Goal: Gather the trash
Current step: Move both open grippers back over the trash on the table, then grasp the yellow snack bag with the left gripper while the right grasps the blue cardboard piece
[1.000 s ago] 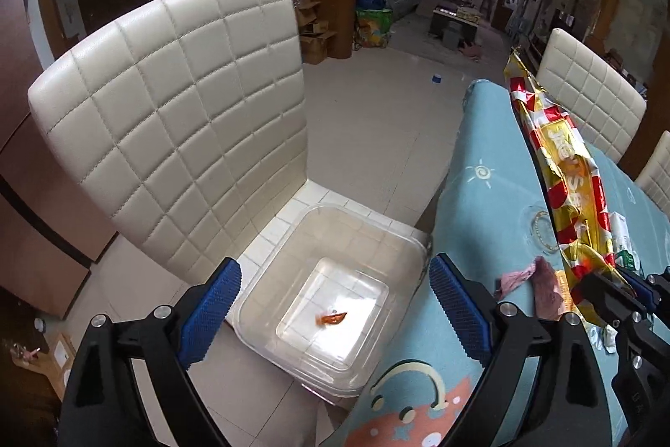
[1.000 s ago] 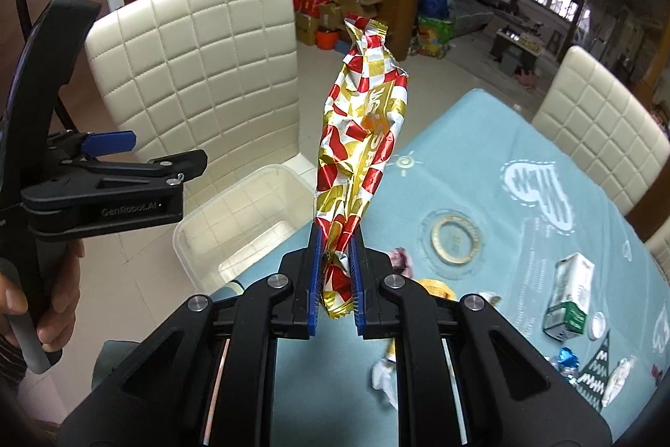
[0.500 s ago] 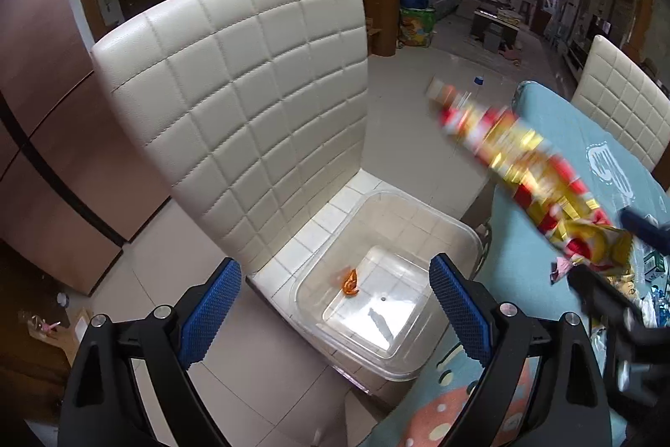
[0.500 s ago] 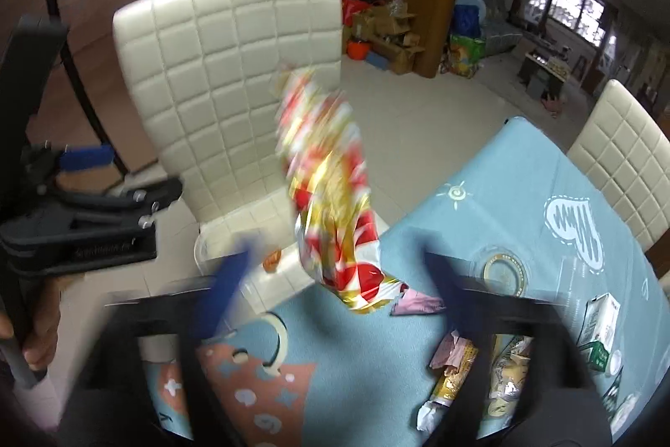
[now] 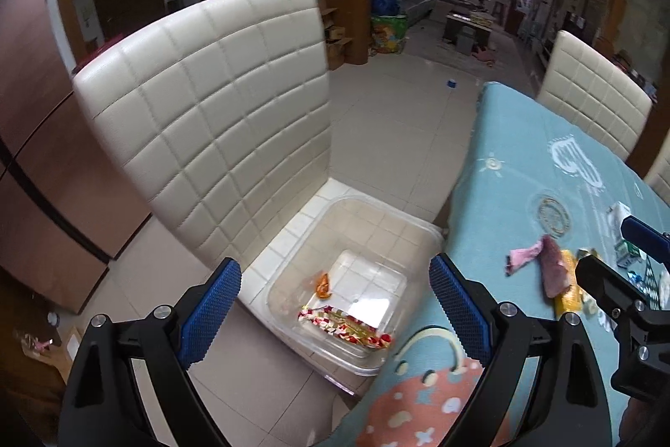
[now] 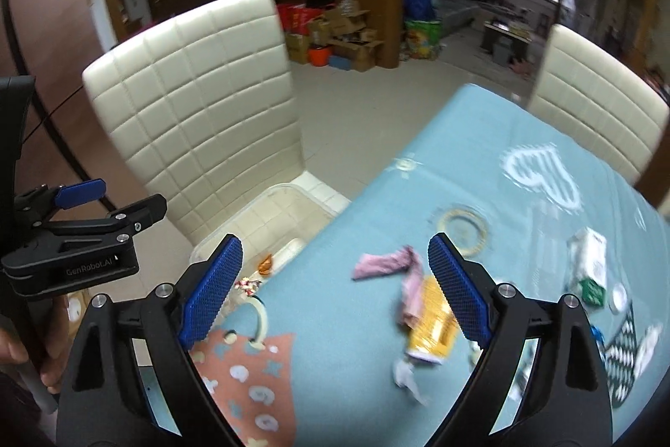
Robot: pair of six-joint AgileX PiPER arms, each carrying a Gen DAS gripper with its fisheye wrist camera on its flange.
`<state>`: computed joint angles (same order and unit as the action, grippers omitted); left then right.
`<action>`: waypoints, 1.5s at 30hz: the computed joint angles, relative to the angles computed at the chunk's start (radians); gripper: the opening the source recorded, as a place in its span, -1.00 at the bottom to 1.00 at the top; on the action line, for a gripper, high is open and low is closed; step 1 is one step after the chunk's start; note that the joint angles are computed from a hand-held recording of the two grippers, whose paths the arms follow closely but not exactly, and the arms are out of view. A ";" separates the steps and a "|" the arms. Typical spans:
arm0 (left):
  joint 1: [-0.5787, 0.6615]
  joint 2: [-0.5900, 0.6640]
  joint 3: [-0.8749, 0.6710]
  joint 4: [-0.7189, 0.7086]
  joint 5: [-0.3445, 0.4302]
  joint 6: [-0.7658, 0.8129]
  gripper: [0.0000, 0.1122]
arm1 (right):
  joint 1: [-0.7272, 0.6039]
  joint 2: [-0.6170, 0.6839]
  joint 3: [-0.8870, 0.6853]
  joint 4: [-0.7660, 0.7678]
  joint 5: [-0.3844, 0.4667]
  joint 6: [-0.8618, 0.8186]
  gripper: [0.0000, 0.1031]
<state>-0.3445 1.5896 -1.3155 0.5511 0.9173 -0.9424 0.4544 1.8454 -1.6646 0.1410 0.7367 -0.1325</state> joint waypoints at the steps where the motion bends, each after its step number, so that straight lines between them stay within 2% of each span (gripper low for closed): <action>1: -0.023 0.012 -0.019 0.005 0.004 0.006 0.59 | -0.013 -0.026 0.034 -0.010 -0.013 0.014 0.75; 10: -0.177 0.144 -0.206 -0.044 0.006 0.124 0.59 | -0.190 -0.240 0.313 -0.124 -0.092 0.144 0.75; 18: -0.249 0.304 -0.370 -0.152 0.019 0.236 0.59 | -0.354 -0.314 0.467 -0.269 -0.118 0.271 0.74; 20: -0.266 0.351 -0.408 -0.170 0.030 0.247 0.59 | -0.387 -0.314 0.500 -0.307 -0.128 0.304 0.73; 26: -0.306 0.450 -0.476 -0.185 0.057 0.268 0.59 | -0.501 -0.282 0.578 -0.296 -0.168 0.274 0.60; 34: -0.330 0.537 -0.546 -0.207 0.076 0.296 0.55 | -0.587 -0.184 0.592 -0.260 -0.213 0.225 0.51; 36: -0.330 0.561 -0.574 -0.219 0.084 0.301 0.50 | -0.596 -0.164 0.584 -0.238 -0.219 0.198 0.49; 39: -0.324 0.603 -0.633 -0.250 0.108 0.312 0.38 | -0.596 -0.143 0.577 -0.215 -0.222 0.169 0.36; 45: -0.310 0.663 -0.726 -0.278 0.160 0.320 0.03 | -0.621 -0.103 0.552 -0.095 -0.237 0.061 0.02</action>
